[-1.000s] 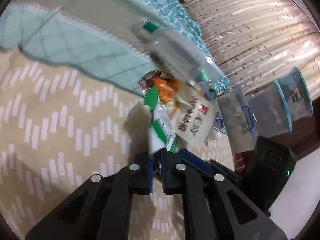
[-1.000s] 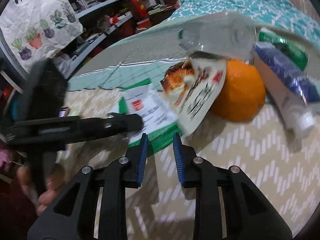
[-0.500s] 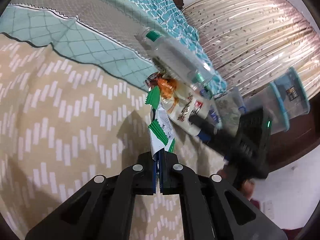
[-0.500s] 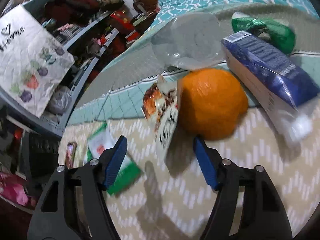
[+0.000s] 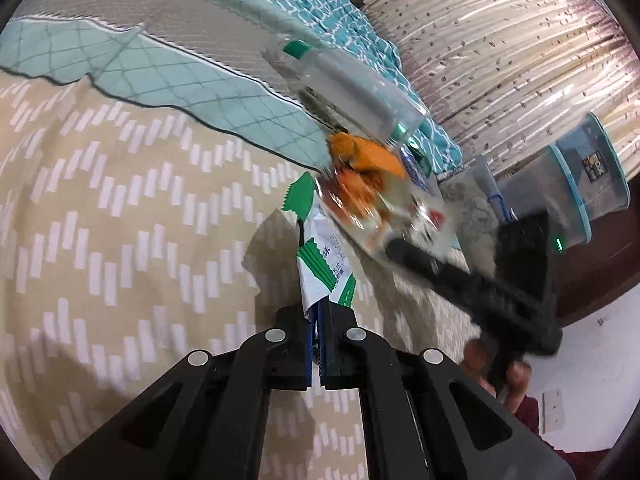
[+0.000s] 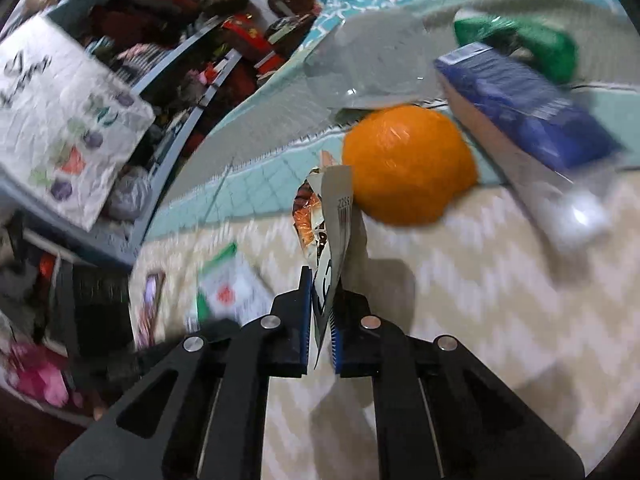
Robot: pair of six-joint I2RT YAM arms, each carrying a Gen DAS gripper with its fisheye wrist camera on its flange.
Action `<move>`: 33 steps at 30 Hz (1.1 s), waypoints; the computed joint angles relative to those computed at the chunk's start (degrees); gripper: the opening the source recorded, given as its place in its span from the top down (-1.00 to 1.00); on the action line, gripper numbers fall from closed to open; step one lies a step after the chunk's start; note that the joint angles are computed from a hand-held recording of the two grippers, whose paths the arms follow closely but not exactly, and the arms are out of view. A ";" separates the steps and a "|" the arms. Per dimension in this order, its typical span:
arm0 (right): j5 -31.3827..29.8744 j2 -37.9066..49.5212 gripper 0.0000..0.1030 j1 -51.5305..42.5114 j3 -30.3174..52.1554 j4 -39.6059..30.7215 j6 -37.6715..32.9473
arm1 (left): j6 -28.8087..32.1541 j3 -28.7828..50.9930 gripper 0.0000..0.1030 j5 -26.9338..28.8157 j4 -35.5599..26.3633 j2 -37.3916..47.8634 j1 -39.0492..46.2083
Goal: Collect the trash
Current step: 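Carry the wrapper and snack packet to the beige bin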
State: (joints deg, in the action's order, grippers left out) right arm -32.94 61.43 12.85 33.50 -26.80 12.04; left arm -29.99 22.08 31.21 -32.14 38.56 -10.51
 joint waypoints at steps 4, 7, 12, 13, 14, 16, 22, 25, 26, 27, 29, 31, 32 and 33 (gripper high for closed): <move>-3.41 -12.48 0.80 -12.78 -3.79 -14.81 -11.32 | -4.23 0.71 0.97 -3.73 3.25 2.00 -8.02; -11.06 -13.99 0.80 -31.41 -3.43 -28.03 -28.75 | -7.31 1.85 0.97 -6.91 6.56 5.14 -15.02; -16.60 -2.18 0.81 -66.89 0.23 -47.05 -62.41 | -10.72 6.55 0.97 -12.27 12.43 14.24 -27.35; -16.49 1.94 0.82 -72.78 1.22 -49.34 -68.94 | -11.04 7.86 0.97 -12.90 13.77 16.96 -29.55; -16.11 4.60 0.82 -76.69 1.95 -50.31 -72.31 | -11.15 9.27 0.97 -13.26 14.90 19.73 -31.20; -15.56 11.97 0.82 -85.20 4.72 -52.17 -79.58 | -11.27 13.28 0.97 -14.01 16.90 26.42 -34.84; -15.82 27.58 0.82 -97.63 15.40 -51.72 -85.20 | -7.04 32.02 0.97 -15.87 16.55 47.86 -44.19; -17.04 35.62 0.82 -101.08 22.89 -49.89 -82.50 | -4.60 44.40 0.97 -14.99 13.55 59.04 -47.27; -17.35 37.63 0.82 -101.93 24.80 -49.81 -82.29 | -3.64 48.88 0.97 -14.70 12.15 62.75 -48.18; -17.82 40.25 0.82 -102.56 27.90 -49.76 -81.25 | -2.65 54.84 0.97 -14.30 10.05 67.31 -49.20; -19.44 44.02 0.82 -103.29 33.04 -48.17 -77.22 | -1.20 64.47 0.97 -13.70 6.46 74.20 -50.57; -21.03 48.41 0.82 -103.89 39.41 -46.71 -73.30 | 0.43 78.06 0.97 -13.06 0.77 82.81 -51.89; -21.61 48.19 0.82 -103.55 39.76 -45.76 -71.66 | 1.20 85.26 0.97 -12.85 -3.57 86.74 -52.40; -22.25 50.11 0.82 -103.43 42.84 -44.47 -68.86 | 1.90 92.46 0.97 -12.82 -5.05 91.36 -53.18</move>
State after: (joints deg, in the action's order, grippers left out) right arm -55.19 111.55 -90.58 76.35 -71.27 -56.81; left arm -28.10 114.54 18.39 -37.19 129.92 -63.69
